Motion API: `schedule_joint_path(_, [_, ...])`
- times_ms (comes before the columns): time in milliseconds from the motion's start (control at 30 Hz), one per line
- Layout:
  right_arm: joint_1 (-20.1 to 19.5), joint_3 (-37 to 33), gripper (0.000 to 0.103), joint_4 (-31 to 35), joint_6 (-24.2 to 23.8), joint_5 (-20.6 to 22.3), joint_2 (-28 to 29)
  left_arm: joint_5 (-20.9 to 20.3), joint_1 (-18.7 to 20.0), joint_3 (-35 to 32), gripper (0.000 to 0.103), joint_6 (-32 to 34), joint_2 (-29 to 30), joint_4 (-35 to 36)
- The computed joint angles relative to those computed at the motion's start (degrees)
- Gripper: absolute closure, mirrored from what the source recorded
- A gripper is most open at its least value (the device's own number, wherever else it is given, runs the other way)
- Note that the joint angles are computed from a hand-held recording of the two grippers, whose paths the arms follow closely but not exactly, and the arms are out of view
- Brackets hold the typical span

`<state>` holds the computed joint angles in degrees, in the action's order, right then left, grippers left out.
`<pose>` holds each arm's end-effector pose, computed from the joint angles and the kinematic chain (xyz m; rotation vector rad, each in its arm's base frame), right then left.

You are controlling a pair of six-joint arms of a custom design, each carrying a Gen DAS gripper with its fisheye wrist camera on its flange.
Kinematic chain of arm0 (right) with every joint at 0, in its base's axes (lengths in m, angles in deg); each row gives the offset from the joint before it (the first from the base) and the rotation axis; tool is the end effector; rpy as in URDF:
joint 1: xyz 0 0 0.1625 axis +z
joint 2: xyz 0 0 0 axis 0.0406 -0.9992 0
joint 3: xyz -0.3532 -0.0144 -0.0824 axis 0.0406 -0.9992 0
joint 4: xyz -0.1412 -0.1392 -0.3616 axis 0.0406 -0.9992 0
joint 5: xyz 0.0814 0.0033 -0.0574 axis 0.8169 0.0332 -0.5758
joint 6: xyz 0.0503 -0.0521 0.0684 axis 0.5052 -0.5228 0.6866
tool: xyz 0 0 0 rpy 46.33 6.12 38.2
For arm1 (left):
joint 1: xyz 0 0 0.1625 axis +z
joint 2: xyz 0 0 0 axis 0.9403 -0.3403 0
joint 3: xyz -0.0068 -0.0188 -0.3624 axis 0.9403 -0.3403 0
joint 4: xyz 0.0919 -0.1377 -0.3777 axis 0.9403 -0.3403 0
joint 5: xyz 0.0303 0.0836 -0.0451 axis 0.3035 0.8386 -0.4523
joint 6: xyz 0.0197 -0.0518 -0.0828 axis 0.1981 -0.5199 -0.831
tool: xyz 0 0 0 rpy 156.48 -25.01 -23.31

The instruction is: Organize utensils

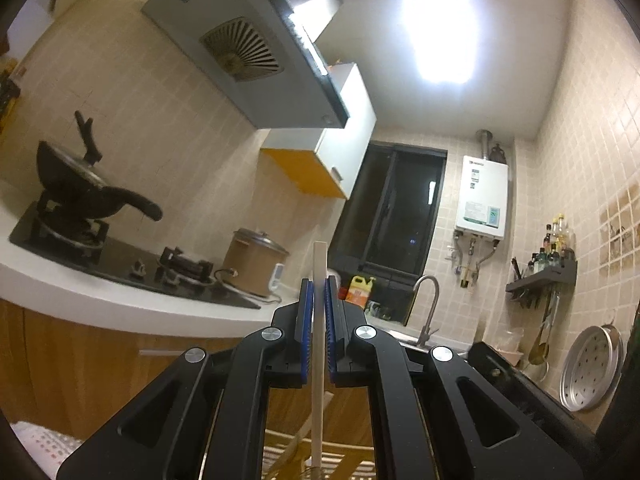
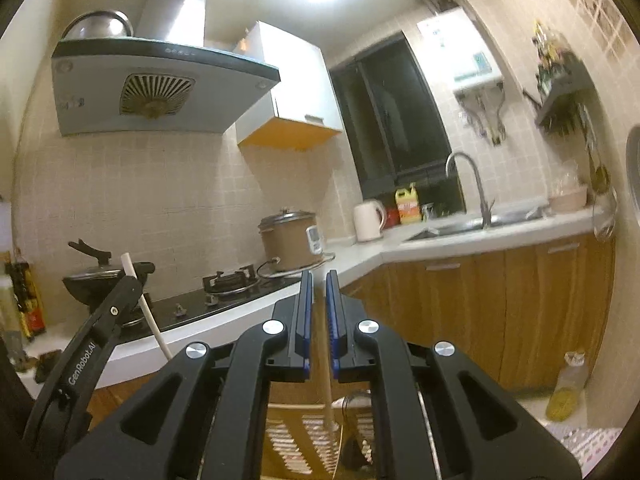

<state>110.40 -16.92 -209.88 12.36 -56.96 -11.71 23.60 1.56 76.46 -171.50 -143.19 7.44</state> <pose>0.3751 -0.6553 0.0117 0.5068 -1.8390 1.9361 -0.0911 -0.6858 0.2995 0.8330 2.1232 -2.1335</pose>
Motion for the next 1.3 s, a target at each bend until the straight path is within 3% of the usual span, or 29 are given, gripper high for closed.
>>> schedule_joint_path(100, [0.54,3.56,0.092,-0.31,0.28,-1.69,-2.06,-0.79,0.24,-1.50,0.095,-0.89,-0.23,3.10])
schedule_joint_path(167, [0.97,5.37,0.088,-0.65,0.19,-2.81,-2.97,-1.07,0.31,-1.52,0.080,-1.15,-0.68,3.96])
schedule_joint_path(267, [1.75,8.24,0.078,-1.50,-0.47,-5.31,-4.12,-1.56,0.40,-0.21,0.071,-0.60,-2.25,4.43])
schedule_joint_path(367, [2.47,11.56,0.067,-3.23,-0.75,-7.82,-5.34,-2.12,0.36,1.31,0.061,0.75,-4.18,5.78])
schedule_joint_path(400, [2.86,12.83,0.057,-4.09,-0.91,-9.32,-5.76,-2.17,0.45,2.52,0.060,1.20,-5.38,5.81])
schedule_joint_path(500, [3.63,16.48,0.045,-4.69,-0.24,-12.46,-7.13,-2.50,0.66,4.48,0.048,2.72,-7.79,7.36])
schedule_joint_path(567, [4.47,19.21,0.038,-4.81,0.24,-15.64,-7.97,-2.77,0.95,5.85,0.033,4.10,-9.41,8.61])
schedule_joint_path(633, [5.06,20.98,0.030,-5.66,0.21,-17.69,-8.32,-2.97,1.33,7.44,0.028,5.51,-11.00,9.44])
schedule_joint_path(733, [5.99,23.95,0.024,-6.99,1.01,-21.50,-8.66,-4.08,1.83,9.01,0.020,8.25,-12.88,12.38])
schedule_joint_path(867, [6.26,27.28,0.019,-6.24,3.57,-25.86,-8.44,-8.80,2.33,8.97,0.008,11.13,-13.50,17.81])
schedule_joint_path(1000, [5.79,25.57,0.018,-7.06,2.19,-28.17,-5.44,-13.88,3.15,11.53,0.008,16.35,-13.29,16.95])
schedule_joint_path(1100, [5.70,21.49,0.018,-15.25,-5.39,-28.17,-1.26,-17.07,2.86,16.88,0.008,22.74,-14.46,9.80])
schedule_joint_path(1200, [5.78,20.17,0.018,-18.72,-9.58,-27.66,-0.16,-15.06,3.40,21.34,0.008,26.40,-16.15,3.84])
schedule_joint_path(1300, [5.64,17.50,0.013,-21.21,-13.19,-27.94,1.65,-14.70,3.19,21.14,0.008,26.37,-15.82,4.67])
